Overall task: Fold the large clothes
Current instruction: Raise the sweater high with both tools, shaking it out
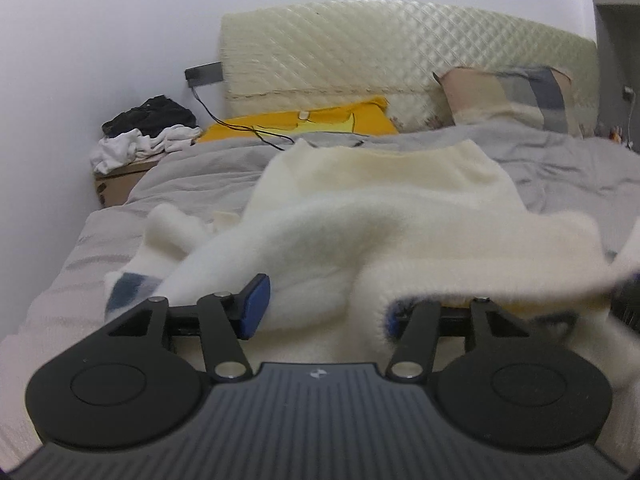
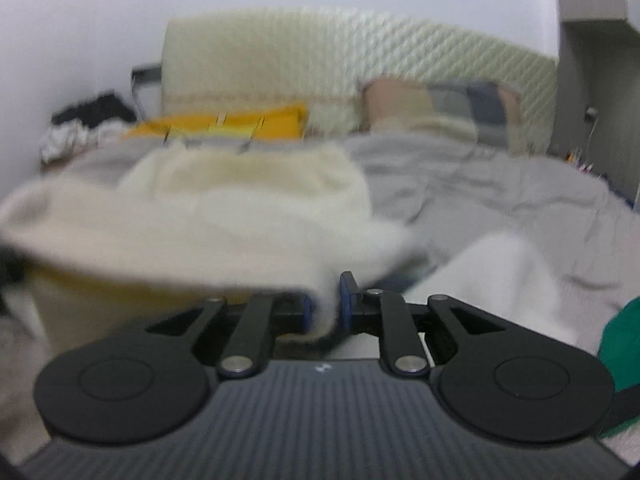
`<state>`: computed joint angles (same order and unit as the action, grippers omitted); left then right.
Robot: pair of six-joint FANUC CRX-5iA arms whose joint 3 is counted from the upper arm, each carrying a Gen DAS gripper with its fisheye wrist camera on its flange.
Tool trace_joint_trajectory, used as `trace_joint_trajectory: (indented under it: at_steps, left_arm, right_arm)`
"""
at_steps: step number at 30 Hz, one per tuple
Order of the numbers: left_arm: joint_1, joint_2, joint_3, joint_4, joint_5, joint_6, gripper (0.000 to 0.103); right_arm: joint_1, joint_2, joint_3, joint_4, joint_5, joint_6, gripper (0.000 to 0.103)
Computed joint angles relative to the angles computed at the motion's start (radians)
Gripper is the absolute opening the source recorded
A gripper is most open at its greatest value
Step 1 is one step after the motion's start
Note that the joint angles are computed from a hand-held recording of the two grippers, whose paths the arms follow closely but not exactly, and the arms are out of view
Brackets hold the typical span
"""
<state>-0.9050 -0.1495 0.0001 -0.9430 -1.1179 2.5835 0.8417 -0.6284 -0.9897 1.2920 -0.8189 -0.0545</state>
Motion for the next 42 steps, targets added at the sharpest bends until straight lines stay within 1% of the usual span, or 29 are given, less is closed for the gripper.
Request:
trace_joint_trajectory:
  at_steps: [1, 2, 3, 4, 6, 7, 8, 9, 12, 14, 16, 18, 19, 21, 25, 28, 30, 32, 35, 39, 42]
  left_arm:
    - [0.001, -0.004, -0.002, 0.003, 0.002, -0.001, 0.052]
    - [-0.003, -0.008, -0.001, 0.004, 0.000, -0.003, 0.046]
    - [-0.012, -0.014, -0.003, -0.003, -0.002, 0.000, 0.042]
    - [-0.027, -0.020, -0.006, -0.021, -0.007, 0.011, 0.039]
    - [-0.094, -0.035, -0.010, -0.108, -0.047, 0.073, 0.032]
    - [-0.133, -0.045, -0.010, -0.154, -0.076, 0.104, 0.030]
    - [-0.168, -0.059, -0.013, -0.194, -0.099, 0.130, 0.027]
    - [-0.195, -0.072, -0.013, -0.219, -0.119, 0.149, 0.027]
    - [-0.258, -0.128, -0.023, -0.261, -0.164, 0.219, 0.026]
    - [-0.313, -0.150, -0.021, -0.311, -0.211, 0.245, 0.026]
    - [-0.349, -0.175, -0.010, -0.335, -0.238, 0.260, 0.025]
    - [-0.380, -0.201, 0.009, -0.358, -0.259, 0.255, 0.025]
    - [-0.400, -0.209, 0.021, -0.378, -0.271, 0.244, 0.025]
    - [-0.454, -0.217, 0.057, -0.437, -0.310, 0.207, 0.025]
    - [-0.527, -0.214, 0.171, -0.520, -0.341, 0.117, 0.025]
    - [-0.556, -0.201, 0.276, -0.556, -0.332, 0.066, 0.025]
    - [-0.577, -0.181, 0.358, -0.589, -0.324, 0.009, 0.025]
    - [-0.597, -0.154, 0.445, -0.620, -0.307, -0.062, 0.025]
    - [-0.608, -0.093, 0.630, -0.631, -0.266, -0.212, 0.025]
    - [-0.604, 0.014, 0.906, -0.595, -0.211, -0.398, 0.025]
    - [-0.617, 0.099, 1.094, -0.588, -0.179, -0.531, 0.025]
  right_arm:
    - [0.008, 0.001, 0.002, -0.024, 0.004, 0.012, 0.018]
    - [0.016, -0.001, -0.001, -0.028, 0.003, 0.012, 0.018]
    - [0.032, -0.005, -0.006, -0.019, -0.013, 0.003, 0.018]
    - [0.042, -0.014, -0.013, 0.000, -0.023, -0.008, 0.018]
    - [0.061, -0.051, -0.031, 0.055, -0.040, -0.037, 0.017]
    - [0.068, -0.081, -0.051, 0.120, -0.048, -0.064, 0.016]
    - [0.088, -0.106, -0.069, 0.193, -0.081, -0.084, 0.016]
    - [0.130, -0.124, -0.075, 0.226, -0.133, -0.079, 0.015]
    - [0.280, -0.185, -0.076, 0.257, -0.279, -0.052, 0.015]
    - [0.372, -0.201, -0.062, 0.269, -0.372, -0.039, 0.015]
    - [0.467, -0.209, -0.029, 0.256, -0.457, -0.029, 0.015]
    - [0.529, -0.204, 0.006, 0.266, -0.515, -0.015, 0.015]
    - [0.527, -0.196, 0.027, 0.285, -0.517, 0.000, 0.015]
    - [0.515, -0.185, 0.075, 0.314, -0.504, 0.020, 0.015]
    - [0.485, -0.162, 0.188, 0.354, -0.462, 0.044, 0.015]
    - [0.490, -0.142, 0.281, 0.377, -0.449, 0.118, 0.015]
    - [0.500, -0.124, 0.359, 0.393, -0.437, 0.181, 0.015]
    - [0.491, -0.105, 0.436, 0.409, -0.405, 0.230, 0.015]
    - [0.498, -0.066, 0.557, 0.442, -0.376, 0.317, 0.015]
    - [0.519, -0.007, 0.720, 0.467, -0.352, 0.397, 0.015]
    - [0.486, 0.034, 0.816, 0.484, -0.308, 0.455, 0.015]
